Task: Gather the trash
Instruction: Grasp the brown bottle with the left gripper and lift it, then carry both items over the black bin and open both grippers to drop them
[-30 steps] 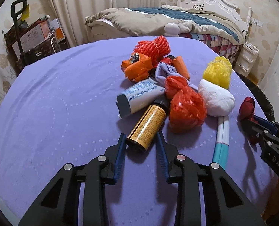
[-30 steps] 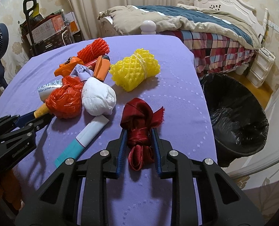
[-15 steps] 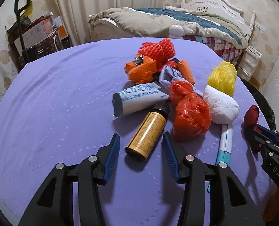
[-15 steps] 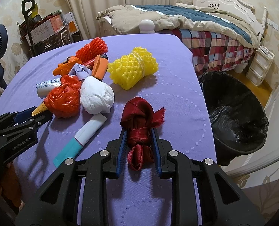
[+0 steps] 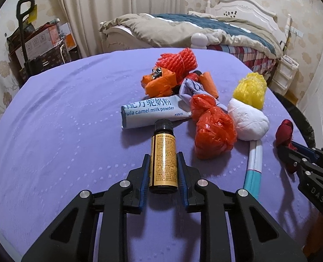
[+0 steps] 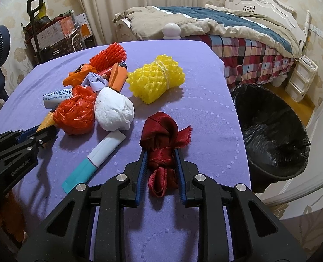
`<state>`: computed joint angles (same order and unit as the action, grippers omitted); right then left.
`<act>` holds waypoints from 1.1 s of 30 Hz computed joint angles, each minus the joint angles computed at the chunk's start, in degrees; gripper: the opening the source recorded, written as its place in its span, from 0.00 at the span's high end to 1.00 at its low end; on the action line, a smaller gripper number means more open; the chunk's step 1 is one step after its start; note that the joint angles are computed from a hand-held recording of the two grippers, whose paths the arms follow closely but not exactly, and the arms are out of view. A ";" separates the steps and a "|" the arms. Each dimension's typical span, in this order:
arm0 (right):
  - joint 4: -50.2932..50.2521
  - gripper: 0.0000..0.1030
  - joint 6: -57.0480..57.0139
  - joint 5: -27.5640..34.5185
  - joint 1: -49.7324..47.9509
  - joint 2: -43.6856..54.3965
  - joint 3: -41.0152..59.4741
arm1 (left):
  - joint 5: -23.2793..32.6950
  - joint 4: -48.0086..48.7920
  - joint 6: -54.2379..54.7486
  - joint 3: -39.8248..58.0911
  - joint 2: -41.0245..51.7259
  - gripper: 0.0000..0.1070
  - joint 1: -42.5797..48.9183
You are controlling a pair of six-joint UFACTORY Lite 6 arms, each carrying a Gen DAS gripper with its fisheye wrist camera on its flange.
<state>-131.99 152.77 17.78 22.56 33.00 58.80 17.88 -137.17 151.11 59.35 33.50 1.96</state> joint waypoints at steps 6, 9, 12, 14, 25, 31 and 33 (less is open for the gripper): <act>-0.56 0.77 1.43 0.67 0.18 -2.45 -2.08 | 2.71 0.77 0.42 -6.50 -5.71 0.77 1.02; -0.71 0.77 1.95 1.46 -0.02 -5.15 -4.27 | 4.01 0.24 1.07 -9.35 -9.51 0.77 0.52; 0.23 0.77 1.04 2.79 -0.75 -8.42 -6.70 | 4.91 1.10 -1.17 -10.20 -12.56 0.77 -1.27; 0.64 0.77 0.05 3.33 -2.18 -10.29 -7.80 | 5.05 0.49 -1.70 -9.72 -13.36 0.77 -3.01; -2.93 0.77 -1.10 4.41 -16.51 -11.84 -8.08 | -0.86 -7.52 -0.92 7.70 -3.78 0.77 -20.75; -9.17 0.77 1.80 1.67 -24.37 -5.77 -2.04 | -8.70 -10.52 -0.76 26.29 9.58 0.77 -28.36; -10.76 0.77 2.46 0.96 -26.24 -3.54 0.08 | -11.36 -6.77 -5.14 31.70 13.36 0.77 -29.86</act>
<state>-142.75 155.23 18.74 -3.67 29.46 58.88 6.52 -143.94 145.97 91.04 46.86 -27.90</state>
